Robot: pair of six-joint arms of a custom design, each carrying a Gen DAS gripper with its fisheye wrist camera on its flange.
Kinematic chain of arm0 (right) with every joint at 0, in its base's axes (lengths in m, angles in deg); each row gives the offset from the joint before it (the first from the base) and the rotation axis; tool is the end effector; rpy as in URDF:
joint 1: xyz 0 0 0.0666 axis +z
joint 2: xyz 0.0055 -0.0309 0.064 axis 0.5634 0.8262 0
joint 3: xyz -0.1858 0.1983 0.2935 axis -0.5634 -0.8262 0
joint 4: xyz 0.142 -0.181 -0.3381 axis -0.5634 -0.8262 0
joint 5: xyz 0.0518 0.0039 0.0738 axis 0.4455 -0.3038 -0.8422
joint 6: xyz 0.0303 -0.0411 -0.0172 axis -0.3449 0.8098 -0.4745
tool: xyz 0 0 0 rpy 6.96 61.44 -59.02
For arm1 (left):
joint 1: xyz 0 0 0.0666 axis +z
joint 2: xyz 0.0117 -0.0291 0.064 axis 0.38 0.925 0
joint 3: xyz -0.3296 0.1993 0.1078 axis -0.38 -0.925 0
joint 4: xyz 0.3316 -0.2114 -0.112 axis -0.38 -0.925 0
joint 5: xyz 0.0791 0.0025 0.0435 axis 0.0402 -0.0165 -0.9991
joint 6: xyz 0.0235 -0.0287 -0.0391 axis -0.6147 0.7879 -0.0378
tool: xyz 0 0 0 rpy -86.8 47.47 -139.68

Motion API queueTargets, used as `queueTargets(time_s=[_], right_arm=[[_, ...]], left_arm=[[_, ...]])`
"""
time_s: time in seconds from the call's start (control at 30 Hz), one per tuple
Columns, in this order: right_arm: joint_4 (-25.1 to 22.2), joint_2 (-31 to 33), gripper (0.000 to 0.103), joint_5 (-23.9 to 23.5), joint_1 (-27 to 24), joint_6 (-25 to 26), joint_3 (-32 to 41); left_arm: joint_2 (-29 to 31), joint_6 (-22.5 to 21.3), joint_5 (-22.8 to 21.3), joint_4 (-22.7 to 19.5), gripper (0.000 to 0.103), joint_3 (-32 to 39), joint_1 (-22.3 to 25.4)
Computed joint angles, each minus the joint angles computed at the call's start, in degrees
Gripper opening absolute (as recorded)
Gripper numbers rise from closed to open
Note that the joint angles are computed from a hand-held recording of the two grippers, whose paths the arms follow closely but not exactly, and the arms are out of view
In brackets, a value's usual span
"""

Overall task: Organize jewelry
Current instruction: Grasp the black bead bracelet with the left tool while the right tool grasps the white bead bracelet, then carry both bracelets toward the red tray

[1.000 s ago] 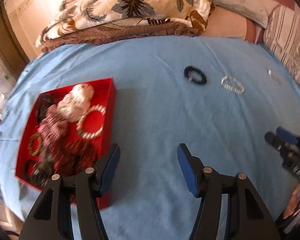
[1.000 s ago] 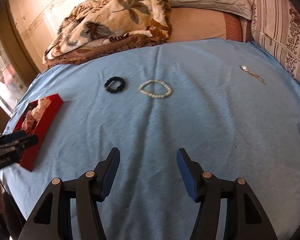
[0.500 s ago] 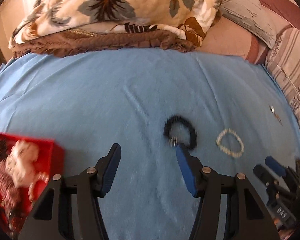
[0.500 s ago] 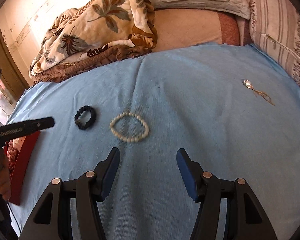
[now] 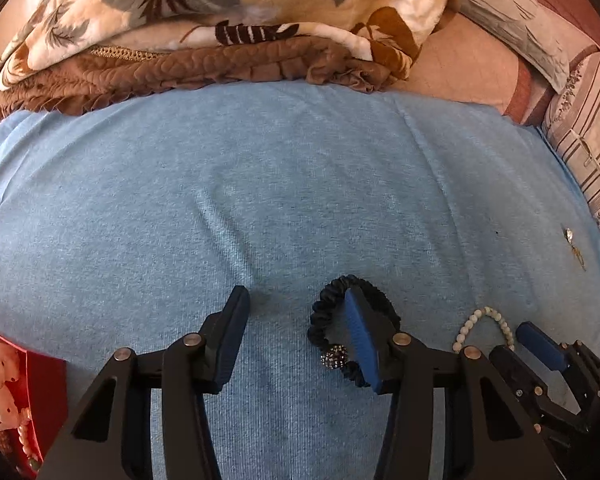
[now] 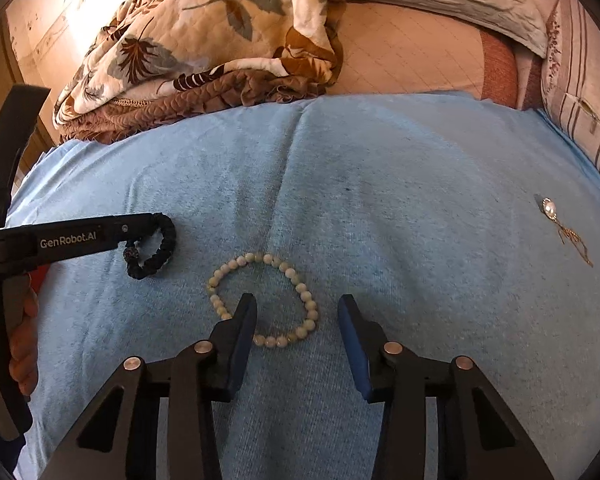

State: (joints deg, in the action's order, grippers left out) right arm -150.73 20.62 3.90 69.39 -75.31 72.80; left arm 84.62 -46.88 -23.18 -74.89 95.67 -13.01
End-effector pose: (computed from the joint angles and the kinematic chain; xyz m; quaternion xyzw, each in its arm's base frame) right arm 0.2737 0.1687 0.3695 0.2763 0.8999 -0.0291 0.3362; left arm 0.4437 -0.3202 0.3878 0.3322 0.9086 -0.1212 0.2221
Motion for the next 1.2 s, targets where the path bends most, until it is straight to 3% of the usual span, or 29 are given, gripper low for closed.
queueTargets(time_s=[0.07,0.17,0.2,0.23,0.27,0.3,0.4,0.63,0.97,1.2], right_arm=[[0.11,0.56,0.044,0.03,-0.28,0.34,0.18],[-0.62,2.01,0.032,0.26,-0.4,1.07,1.06],[-0.32,2.04,0.02,0.09,-0.4,1.43,1.08],[0.53,1.64,0.009,-0.54,-0.51,1.73,0.78],[1.15,1.31,0.007,-1.11,-0.55,1.65,0.54],[1.73,0.76,0.007,-1.56,-0.46,1.18,0.17],[2.57,-0.82,0.007,-2.42,0.73,-0.97,-0.58],[-1.63,-2.5,0.007,2.02,6.49,-5.22,1.78],[-14.47,-1.74,0.007,11.81,18.01,-15.24,8.62],[-23.96,1.72,0.007,16.44,25.67,-24.64,13.54]], left_arm=[[-0.26,0.21,-0.9,0.95,0.048,-0.59,-0.23],[-1.19,-0.64,-3.78,2.8,0.046,-2.04,-1.17],[-1.49,-0.83,-3.71,2.72,0.041,-2.28,-1.28],[-1.74,-1.07,-3.22,2.27,0.026,-2.29,-1.33],[-1.86,-1.28,-3.18,1.86,0.01,-2.18,-1.47],[-2.03,-1.55,-2.8,1.2,0.006,-2.05,-1.58],[-2.69,0.05,1.81,-1.8,0.006,-1.69,-0.78],[-8.65,2.17,5.32,-3.39,0.006,-5.29,-0.65],[-21.5,5.57,13.69,-7.33,0.006,-12.29,1.77],[-28.59,5.75,15.49,-10.28,0.006,-15.22,4.48]])
